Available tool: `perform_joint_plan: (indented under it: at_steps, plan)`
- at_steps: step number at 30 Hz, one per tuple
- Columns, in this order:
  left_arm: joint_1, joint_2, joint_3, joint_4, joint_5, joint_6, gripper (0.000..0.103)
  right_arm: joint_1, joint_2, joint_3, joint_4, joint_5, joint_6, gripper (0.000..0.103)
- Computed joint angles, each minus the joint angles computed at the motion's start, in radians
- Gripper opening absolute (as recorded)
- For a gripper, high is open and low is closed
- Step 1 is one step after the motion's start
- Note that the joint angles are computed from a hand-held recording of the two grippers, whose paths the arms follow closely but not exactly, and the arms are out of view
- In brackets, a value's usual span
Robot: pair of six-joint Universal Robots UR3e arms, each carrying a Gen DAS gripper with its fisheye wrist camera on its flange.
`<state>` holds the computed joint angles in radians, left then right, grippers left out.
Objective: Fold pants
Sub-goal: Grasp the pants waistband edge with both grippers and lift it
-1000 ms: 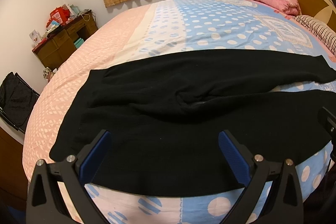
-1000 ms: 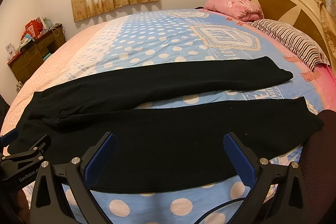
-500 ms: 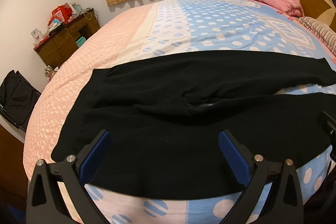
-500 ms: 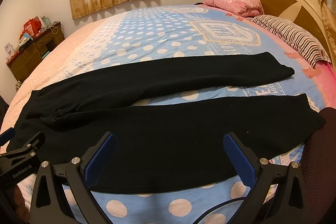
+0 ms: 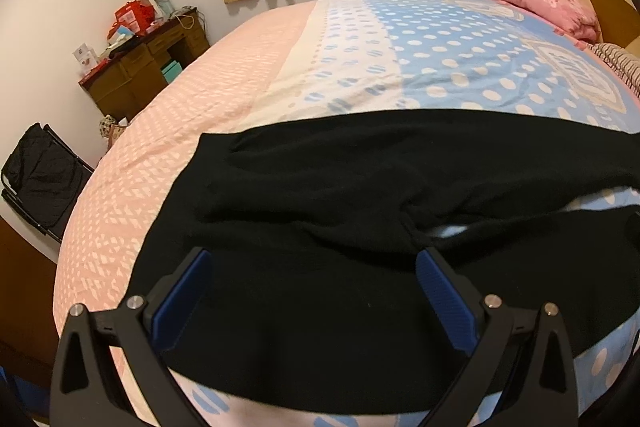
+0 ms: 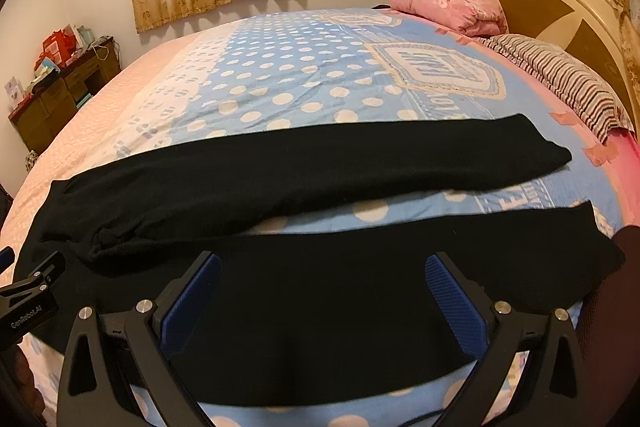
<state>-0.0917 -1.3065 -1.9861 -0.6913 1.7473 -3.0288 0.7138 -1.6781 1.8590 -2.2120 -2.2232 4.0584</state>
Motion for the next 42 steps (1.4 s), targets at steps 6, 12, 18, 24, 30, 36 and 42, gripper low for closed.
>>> perform_joint_plan:
  at_steps: [6,12,18,24,30,36,42]
  plan:
    - [0.084,-0.064,0.067,-0.058,-0.049,0.019,0.103,-0.048,0.048,-0.034,-0.087,0.029,-0.142,0.102]
    - [0.212,-0.175,0.192,-0.18,-0.125,0.02,0.103,-0.108,0.147,-0.124,-0.183,0.098,-0.384,0.102]
    - [0.2,-0.282,0.268,-0.122,-0.077,0.017,0.103,-0.197,0.311,-0.316,-0.24,0.283,-0.632,0.101]
    - [0.214,-0.357,0.319,-0.105,-0.101,0.023,0.103,-0.255,0.503,-0.528,-0.191,0.389,-0.766,0.082]
    - [0.21,-0.423,0.362,-0.09,-0.086,0.01,0.103,-0.311,0.586,-0.623,-0.152,0.478,-0.767,0.072]
    - [0.206,-0.467,0.397,-0.1,-0.082,0.006,0.103,-0.355,0.662,-0.719,-0.145,0.587,-0.814,0.072]
    - [0.219,-0.464,0.38,-0.085,-0.106,0.016,0.103,-0.354,0.837,-0.941,-0.006,0.594,-0.905,0.072]
